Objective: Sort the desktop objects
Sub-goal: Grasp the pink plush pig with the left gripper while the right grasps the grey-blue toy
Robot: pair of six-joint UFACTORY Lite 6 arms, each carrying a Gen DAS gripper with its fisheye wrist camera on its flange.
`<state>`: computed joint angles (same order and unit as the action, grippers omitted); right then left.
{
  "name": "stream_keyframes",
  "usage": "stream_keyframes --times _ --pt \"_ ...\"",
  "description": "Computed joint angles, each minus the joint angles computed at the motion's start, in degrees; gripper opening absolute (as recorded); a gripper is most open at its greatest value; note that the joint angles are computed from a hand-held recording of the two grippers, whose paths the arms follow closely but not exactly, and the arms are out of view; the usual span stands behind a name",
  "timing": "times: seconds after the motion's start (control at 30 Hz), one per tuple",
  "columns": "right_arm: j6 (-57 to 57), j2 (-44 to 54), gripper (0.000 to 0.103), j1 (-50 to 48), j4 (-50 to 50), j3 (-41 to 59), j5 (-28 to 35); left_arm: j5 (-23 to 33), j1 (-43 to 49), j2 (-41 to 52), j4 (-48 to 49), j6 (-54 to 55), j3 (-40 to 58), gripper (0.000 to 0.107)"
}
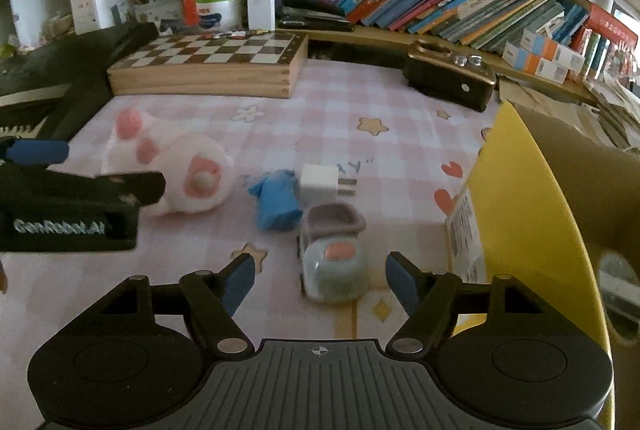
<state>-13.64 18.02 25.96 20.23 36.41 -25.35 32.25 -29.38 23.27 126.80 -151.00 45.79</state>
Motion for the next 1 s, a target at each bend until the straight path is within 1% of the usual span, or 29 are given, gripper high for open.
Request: stream_keyframes --times 0.1,0.2,0.3,0.33,0.37,0.4,0.43,0.47,0.5,0.57,0.63,0.73,0.9,1.0 --pt "-0.7 4.3 0.074 -0.7 0.2 4.7 1.5 -2.4 2.6 4.9 2.9 -0.4 5.1 0.103" --pt "-0.9 8.0 0.074 -1.4 0.0 8.6 3.2 -4.4 4.7 8.2 9.7 -5.1 8.5 0.103" --pt "-0.5 10.7 0.072 -2.0 -1.0 11.6 4.7 -6.6 6.2 11.4 13.8 -7.4 12.4 0.103" --pt "0.2 11.4 0.068 -2.3 -1.9 12.3 5.2 -7.2 6.7 12.4 15.5 -8.7 13.4 0.103" --pt "0.5 12.0 0.06 -2.4 -2.4 12.9 5.5 -8.0 7.2 13.2 17.4 -10.2 14.4 0.101" --pt "2.4 12.5 0.058 -2.8 -4.5 13.3 5.7 -9.0 7.7 13.9 20.0 -12.4 15.3 0.098" --pt "4.0 12.5 0.051 -3.0 -6.4 13.3 5.4 -9.9 8.4 14.4 23.8 -15.8 15.8 0.082" --pt "4.2 12.6 0.045 -3.1 -7.0 13.3 5.1 -11.4 8.8 15.2 27.0 -18.7 16.7 0.064" --pt "4.3 12.6 0.043 -3.1 -7.5 13.3 4.8 -12.6 9.1 15.9 27.8 -19.4 17.6 0.064" --pt "5.3 12.6 0.043 -3.3 -8.9 13.6 5.5 -12.3 8.4 15.5 25.8 -17.6 17.3 0.06" --pt "8.7 11.5 0.043 -3.8 -12.0 12.7 5.9 -12.4 8.0 13.8 24.1 -16.2 15.8 0.058" --pt "9.6 8.9 0.043 -3.6 -13.3 10.7 5.4 -10.6 7.5 8.2 24.7 -18.0 9.9 0.058" --pt "11.8 1.9 0.043 -2.8 -15.1 5.0 4.2 -8.4 6.2 -5.0 23.0 -19.2 -2.5 0.058" --pt "13.8 -3.8 0.043 -2.3 -16.9 0.7 4.1 -7.6 4.6 -14.4 19.2 -18.7 -10.5 0.058"
